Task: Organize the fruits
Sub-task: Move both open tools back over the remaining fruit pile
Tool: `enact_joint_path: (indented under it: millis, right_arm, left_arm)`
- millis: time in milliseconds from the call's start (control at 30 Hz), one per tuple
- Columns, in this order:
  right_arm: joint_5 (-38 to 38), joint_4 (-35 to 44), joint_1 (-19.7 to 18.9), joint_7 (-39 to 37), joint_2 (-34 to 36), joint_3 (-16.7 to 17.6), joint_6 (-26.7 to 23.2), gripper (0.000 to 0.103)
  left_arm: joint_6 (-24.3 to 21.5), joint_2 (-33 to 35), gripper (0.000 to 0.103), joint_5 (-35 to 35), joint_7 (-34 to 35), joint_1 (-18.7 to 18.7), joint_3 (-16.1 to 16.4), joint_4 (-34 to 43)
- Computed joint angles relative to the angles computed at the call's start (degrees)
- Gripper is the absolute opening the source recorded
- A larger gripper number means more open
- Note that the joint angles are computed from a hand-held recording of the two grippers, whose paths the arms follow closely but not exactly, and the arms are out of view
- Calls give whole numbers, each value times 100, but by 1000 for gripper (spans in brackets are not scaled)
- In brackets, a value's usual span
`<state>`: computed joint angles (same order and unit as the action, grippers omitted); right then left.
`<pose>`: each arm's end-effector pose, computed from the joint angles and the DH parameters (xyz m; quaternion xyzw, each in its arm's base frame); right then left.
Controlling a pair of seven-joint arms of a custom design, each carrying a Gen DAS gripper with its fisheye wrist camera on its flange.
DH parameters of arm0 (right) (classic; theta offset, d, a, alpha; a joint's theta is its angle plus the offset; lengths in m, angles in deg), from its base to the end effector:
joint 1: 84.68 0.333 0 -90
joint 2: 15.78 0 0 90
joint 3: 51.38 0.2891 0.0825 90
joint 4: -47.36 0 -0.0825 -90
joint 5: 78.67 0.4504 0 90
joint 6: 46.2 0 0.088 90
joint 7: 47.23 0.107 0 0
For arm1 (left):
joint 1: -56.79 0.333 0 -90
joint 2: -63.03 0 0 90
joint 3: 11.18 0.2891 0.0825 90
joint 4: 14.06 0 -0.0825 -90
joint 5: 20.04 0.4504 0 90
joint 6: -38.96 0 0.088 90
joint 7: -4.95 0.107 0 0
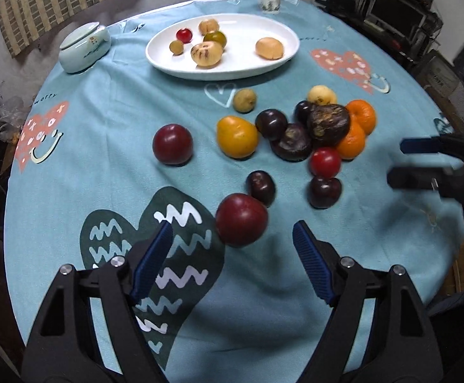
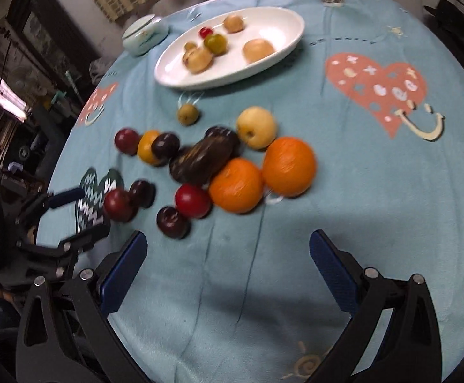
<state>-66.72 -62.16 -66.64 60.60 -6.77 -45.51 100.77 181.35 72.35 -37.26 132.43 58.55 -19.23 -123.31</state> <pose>0.6329 0.2748 0.4110 -0.6674 0.6985 -0.0231 0.2572 0.6831 -0.0712 0.4005 -0.4714 0.8489 -0.2087 0.1163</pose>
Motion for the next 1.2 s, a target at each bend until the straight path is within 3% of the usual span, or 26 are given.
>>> enact_joint_path:
  millis: [133,367,767,1067,1200]
  right_arm:
    - [99,-4,19,176,42,10,-175,102]
    - [1027,-353,-84,1,-139,90,-39,102]
    - [1215,-414,2,-215,-243,82,-158,102]
    - [1418,-433,16,-447,-262,106,87,102]
    - [1837,-380,-4,-799,-229,165,49,102]
  left_arm:
    - [-60,19,79,-68,-14,21,-7,76]
    - [4,-105,79,-286,55,42,-5,6]
    - [-95,-245,80,-58,-289,-43,31,-90]
    - [-173,-247,82,81,-465,-100,42,-39]
    - [-194,-236,82,61,-432,-94,36,-26]
